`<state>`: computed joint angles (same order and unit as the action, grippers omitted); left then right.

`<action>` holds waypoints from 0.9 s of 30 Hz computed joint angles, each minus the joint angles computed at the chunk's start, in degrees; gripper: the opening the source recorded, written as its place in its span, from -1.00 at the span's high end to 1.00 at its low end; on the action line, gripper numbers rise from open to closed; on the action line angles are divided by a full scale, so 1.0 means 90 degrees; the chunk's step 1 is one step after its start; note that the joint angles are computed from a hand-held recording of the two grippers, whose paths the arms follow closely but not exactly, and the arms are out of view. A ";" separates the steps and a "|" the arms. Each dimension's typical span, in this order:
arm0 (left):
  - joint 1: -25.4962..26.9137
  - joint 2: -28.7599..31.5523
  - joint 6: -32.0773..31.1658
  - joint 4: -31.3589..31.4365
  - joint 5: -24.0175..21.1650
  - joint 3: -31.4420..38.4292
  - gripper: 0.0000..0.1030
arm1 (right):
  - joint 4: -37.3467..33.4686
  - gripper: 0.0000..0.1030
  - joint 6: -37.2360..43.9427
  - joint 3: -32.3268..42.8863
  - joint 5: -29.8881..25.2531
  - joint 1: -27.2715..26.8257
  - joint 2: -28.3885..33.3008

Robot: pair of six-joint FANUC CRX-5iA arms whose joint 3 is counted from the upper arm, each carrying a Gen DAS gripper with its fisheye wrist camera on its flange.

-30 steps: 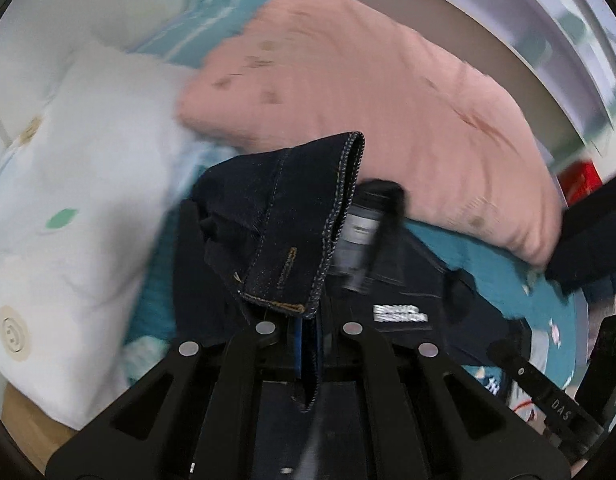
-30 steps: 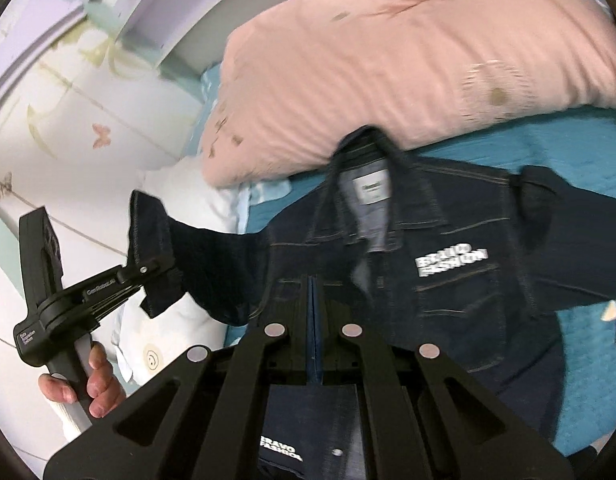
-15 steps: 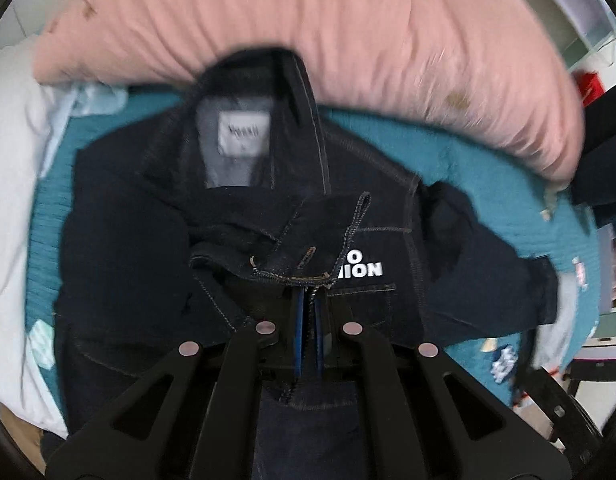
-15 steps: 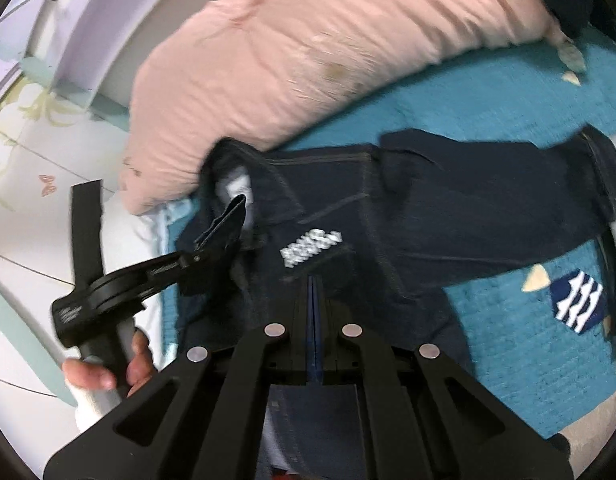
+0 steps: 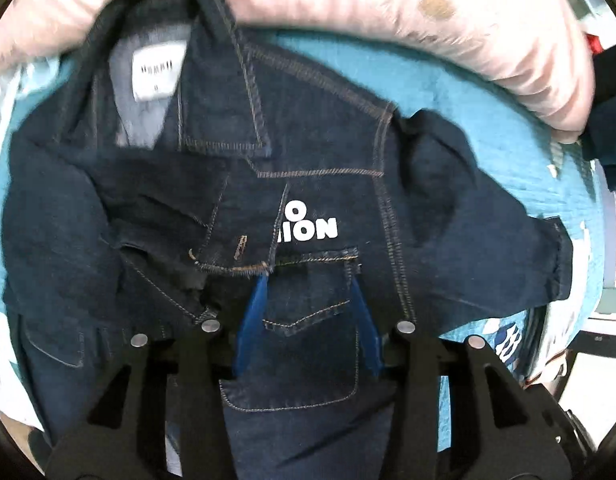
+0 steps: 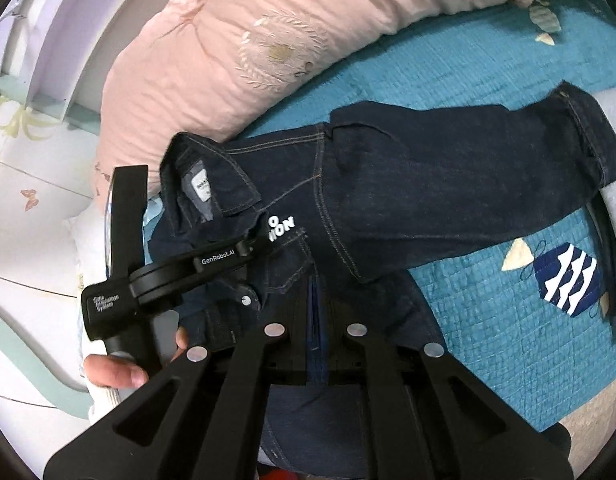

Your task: Fold large clothes

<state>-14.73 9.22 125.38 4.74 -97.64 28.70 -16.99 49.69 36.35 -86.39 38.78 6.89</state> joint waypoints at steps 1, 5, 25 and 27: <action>-0.0008 -0.0023 -0.0073 -0.0018 -0.0015 0.0052 0.14 | 0.0090 0.91 -0.0053 0.0049 -0.0003 0.0061 0.0003; 0.0060 -0.0247 -0.0259 -0.0284 -0.0210 0.0264 0.14 | 0.0150 0.91 -0.0093 0.0382 -0.0071 0.0201 0.0130; 0.3400 -0.2894 -0.2182 -0.0197 -0.0884 -0.2672 0.47 | -0.0227 0.39 -0.0500 0.1858 -0.0779 0.1250 0.1912; 0.3813 -0.3098 -0.2468 -0.0073 -0.0842 -0.3178 0.73 | -0.0181 0.36 -0.0532 0.1835 -0.0797 0.1306 0.2069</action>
<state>19.58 -18.66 103.17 4.08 -105.22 0.10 -18.62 44.90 52.86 -93.56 50.53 25.51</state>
